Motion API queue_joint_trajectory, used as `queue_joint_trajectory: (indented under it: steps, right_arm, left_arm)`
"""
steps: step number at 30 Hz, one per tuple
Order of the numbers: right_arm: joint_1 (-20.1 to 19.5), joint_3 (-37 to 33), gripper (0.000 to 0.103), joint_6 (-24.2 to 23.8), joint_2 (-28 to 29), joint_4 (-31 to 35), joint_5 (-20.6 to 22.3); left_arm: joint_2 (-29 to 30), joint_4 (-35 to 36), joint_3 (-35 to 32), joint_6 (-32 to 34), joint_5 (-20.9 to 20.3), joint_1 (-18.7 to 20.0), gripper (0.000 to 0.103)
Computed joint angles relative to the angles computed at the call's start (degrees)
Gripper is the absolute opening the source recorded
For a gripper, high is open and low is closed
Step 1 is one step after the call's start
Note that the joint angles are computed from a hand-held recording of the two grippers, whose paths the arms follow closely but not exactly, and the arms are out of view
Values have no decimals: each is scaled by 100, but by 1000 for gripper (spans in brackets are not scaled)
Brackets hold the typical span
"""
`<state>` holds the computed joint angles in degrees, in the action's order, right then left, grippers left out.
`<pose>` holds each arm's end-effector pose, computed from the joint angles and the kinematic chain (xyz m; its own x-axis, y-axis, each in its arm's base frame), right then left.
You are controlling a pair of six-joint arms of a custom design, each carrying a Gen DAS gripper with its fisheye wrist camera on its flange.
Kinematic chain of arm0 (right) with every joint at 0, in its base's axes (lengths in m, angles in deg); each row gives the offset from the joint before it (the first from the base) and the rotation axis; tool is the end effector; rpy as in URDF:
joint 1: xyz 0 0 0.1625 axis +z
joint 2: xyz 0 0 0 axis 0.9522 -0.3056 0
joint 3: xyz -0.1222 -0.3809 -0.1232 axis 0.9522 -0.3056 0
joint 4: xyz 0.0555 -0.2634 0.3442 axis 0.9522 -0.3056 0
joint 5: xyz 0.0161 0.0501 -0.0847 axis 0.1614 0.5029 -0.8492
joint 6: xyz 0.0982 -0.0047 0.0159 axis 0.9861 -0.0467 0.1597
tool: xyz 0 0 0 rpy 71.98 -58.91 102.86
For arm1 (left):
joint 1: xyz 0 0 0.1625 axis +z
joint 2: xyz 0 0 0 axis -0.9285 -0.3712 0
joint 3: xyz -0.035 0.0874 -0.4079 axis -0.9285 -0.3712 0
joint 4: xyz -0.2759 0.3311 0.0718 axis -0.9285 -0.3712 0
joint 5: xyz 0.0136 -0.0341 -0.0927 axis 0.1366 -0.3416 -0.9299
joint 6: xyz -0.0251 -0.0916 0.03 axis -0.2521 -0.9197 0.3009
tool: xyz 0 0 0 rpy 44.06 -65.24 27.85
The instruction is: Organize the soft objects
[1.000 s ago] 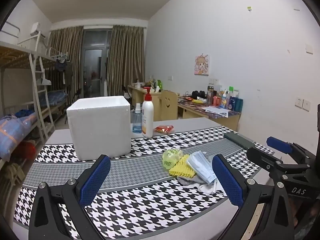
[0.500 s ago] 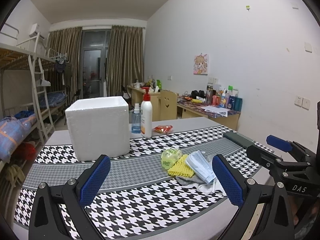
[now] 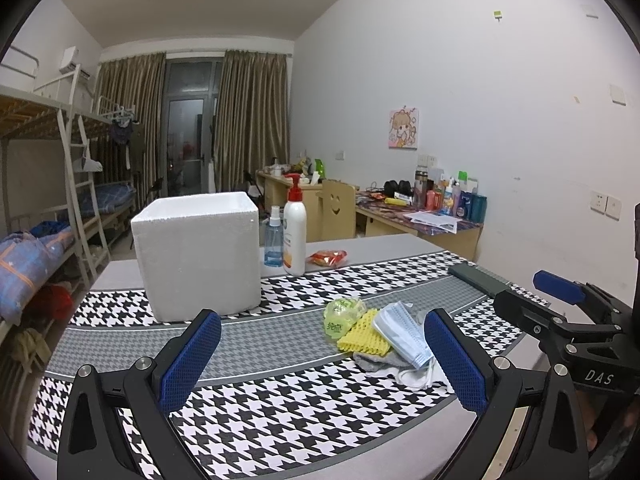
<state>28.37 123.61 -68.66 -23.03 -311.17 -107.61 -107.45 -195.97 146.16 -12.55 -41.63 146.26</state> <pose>0.2207 -0.7679 0.0104 -0.7022 0.3093 0.6413 -0.5771 0.2802 -0.7671 -0.0599 -0.8726 0.1765 -0.5479 0.6936 -0.4677 0.7958 0.2598 -0.5469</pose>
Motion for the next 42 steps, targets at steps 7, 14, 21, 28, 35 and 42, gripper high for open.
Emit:
queue_joint_trajectory:
  steps: [7,14,21,28,35,42]
  right_arm:
    - [-23,-63,96,60,10,124,-31]
    - [-69,-106,96,155,-21,303,-45]
    - [-138,-151,96,234,-74,520,-105]
    - [-229,-121,96,351,-174,722,-161]
    - [-309,-66,96,502,-270,950,-233]
    - [-380,31,96,623,-378,1150,-273]
  left_arm:
    - [47,58,-41,43,51,-26,102]
    - [189,254,-247,35,157,-70,102]
    - [412,569,-594,-33,320,-122,102]
    - [670,796,-941,-80,547,-188,102]
    - [922,1063,-1296,-129,741,-229,102]
    - [1078,1294,-1479,-122,851,-272,102]
